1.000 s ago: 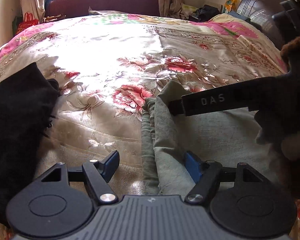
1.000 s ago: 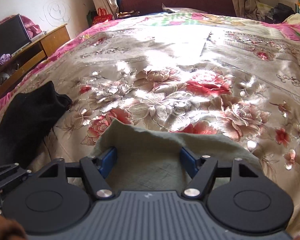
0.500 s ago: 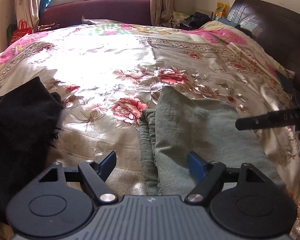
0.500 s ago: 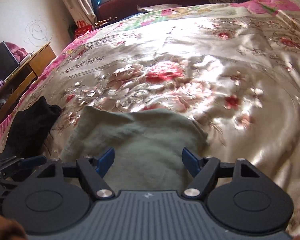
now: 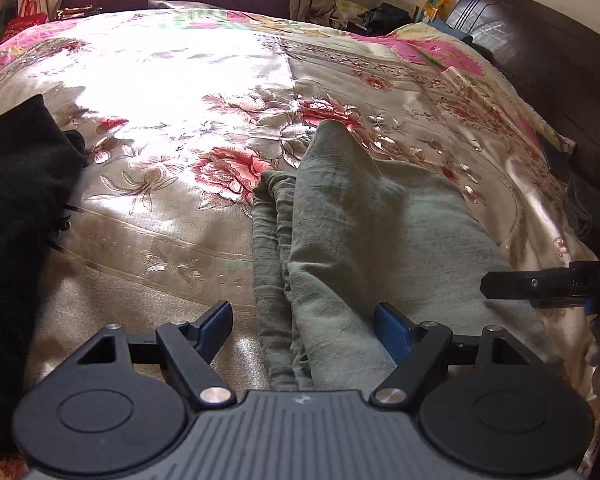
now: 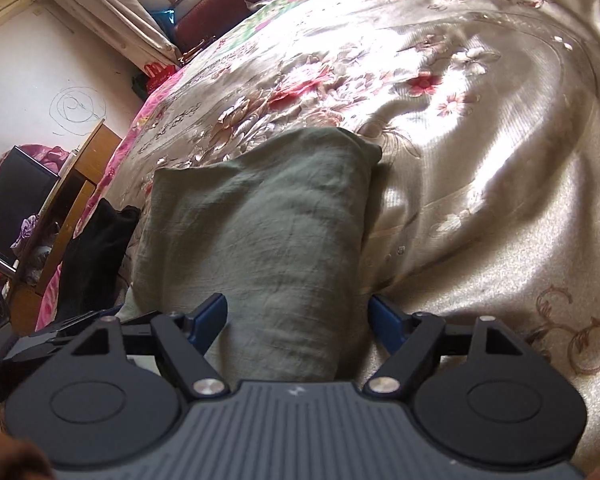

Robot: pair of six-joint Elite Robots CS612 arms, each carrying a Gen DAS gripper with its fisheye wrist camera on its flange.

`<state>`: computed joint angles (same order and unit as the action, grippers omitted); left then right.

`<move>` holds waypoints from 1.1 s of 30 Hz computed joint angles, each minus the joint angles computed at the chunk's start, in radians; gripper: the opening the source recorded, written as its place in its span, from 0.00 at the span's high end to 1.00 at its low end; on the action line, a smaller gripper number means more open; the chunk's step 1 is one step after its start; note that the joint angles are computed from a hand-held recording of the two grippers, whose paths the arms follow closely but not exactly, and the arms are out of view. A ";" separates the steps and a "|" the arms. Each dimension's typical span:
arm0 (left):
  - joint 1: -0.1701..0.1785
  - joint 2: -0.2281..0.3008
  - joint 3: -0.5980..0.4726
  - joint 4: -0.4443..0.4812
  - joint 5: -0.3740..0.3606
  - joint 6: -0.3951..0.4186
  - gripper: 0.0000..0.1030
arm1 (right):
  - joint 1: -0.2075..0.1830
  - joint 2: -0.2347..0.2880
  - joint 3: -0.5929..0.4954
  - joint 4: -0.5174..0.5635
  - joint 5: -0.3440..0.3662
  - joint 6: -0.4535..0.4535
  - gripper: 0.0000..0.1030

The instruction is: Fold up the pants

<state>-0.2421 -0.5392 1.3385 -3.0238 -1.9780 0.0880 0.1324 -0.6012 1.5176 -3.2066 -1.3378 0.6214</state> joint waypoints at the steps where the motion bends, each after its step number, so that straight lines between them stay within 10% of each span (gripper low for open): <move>1: 0.001 0.004 -0.007 0.002 -0.008 -0.009 0.11 | 0.000 0.002 -0.004 0.000 0.003 0.000 0.23; 10: 0.000 0.002 -0.010 0.044 -0.055 0.112 0.11 | -0.012 0.015 -0.013 -0.044 0.124 0.005 0.24; 33: 0.011 0.038 -0.064 0.040 -0.127 0.019 0.08 | -0.016 0.069 -0.086 -0.040 0.181 0.048 0.23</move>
